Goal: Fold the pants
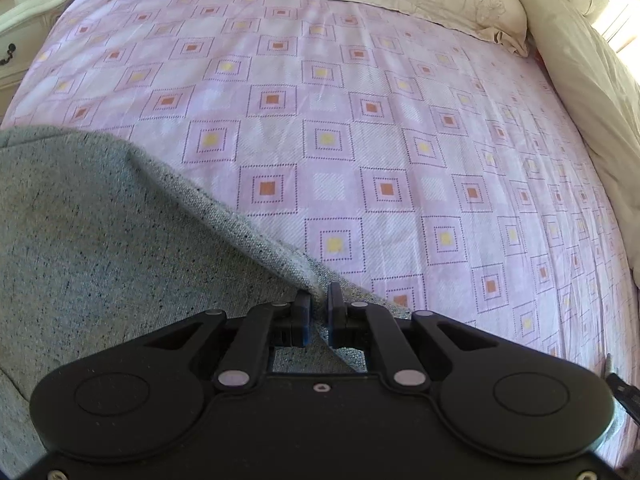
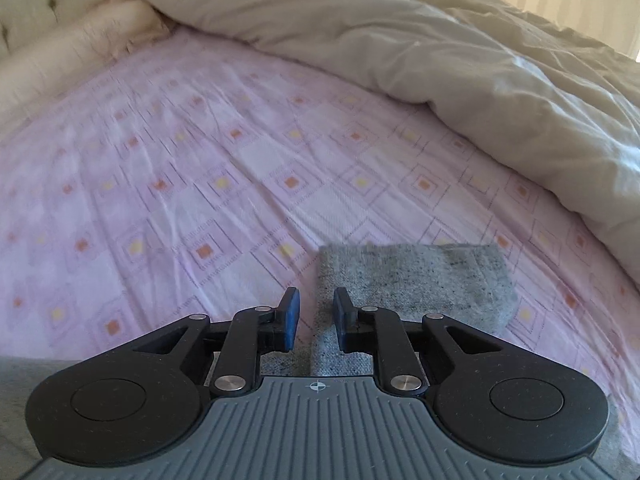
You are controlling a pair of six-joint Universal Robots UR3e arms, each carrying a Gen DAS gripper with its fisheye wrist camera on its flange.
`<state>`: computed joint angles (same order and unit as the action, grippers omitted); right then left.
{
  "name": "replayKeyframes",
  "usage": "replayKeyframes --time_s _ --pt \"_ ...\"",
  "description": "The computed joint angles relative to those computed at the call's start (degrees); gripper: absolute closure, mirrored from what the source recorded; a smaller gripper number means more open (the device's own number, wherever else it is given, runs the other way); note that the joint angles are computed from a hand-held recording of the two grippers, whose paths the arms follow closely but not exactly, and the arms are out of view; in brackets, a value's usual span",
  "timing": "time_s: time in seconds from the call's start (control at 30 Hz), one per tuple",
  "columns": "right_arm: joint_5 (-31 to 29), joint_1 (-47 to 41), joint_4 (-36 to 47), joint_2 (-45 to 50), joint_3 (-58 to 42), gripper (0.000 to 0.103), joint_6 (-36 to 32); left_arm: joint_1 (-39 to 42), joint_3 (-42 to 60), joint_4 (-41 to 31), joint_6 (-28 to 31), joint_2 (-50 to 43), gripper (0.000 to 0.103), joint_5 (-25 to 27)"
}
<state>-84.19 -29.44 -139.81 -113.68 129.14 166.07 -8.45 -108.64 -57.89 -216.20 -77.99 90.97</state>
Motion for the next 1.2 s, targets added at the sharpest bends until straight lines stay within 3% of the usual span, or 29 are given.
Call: replayKeyframes --time_s 0.1,0.17,0.27,0.43,0.53,0.63,0.7,0.8,1.07,1.2 --pt "-3.5 1.7 -2.4 0.3 1.1 0.086 -1.6 -0.1 -0.5 0.0 -0.2 0.6 0.094 -0.1" --pt "0.1 -2.2 4.3 -1.1 -1.5 0.095 -4.3 -0.1 -0.5 -0.2 -0.3 1.0 0.094 -0.1" --pt "11.3 -14.0 20.4 -3.6 -9.1 0.099 -9.1 0.3 -0.4 -0.7 -0.4 2.7 0.097 -0.4" --pt "27.2 -33.3 41.6 -6.9 -23.0 0.099 -22.8 -0.2 2.7 -3.4 -0.8 6.7 0.098 0.8" --pt "36.2 -46.6 60.5 -6.2 -34.2 0.099 -33.0 -2.2 8.2 -8.1 -1.3 7.9 0.098 4.1" --pt "41.4 -58.0 81.9 -1.5 -46.1 0.099 -46.4 -4.6 12.3 -12.0 -1.7 10.0 0.098 7.2" --pt "41.7 -63.0 93.7 1.7 -52.7 0.099 -53.5 -5.4 13.0 -13.2 -1.4 12.6 0.097 7.3" --pt "39.5 -69.1 101.0 2.4 -54.4 0.099 -62.7 -10.1 14.7 -15.7 -3.9 14.9 0.097 10.1" --pt "30.0 -86.6 109.5 -1.2 -49.2 0.099 -82.9 -34.1 15.4 -20.4 -17.1 14.5 0.097 26.4" --pt "24.7 -95.8 110.3 -0.2 -46.4 0.099 -90.0 -43.8 13.9 -24.7 -25.8 14.4 0.097 30.0"
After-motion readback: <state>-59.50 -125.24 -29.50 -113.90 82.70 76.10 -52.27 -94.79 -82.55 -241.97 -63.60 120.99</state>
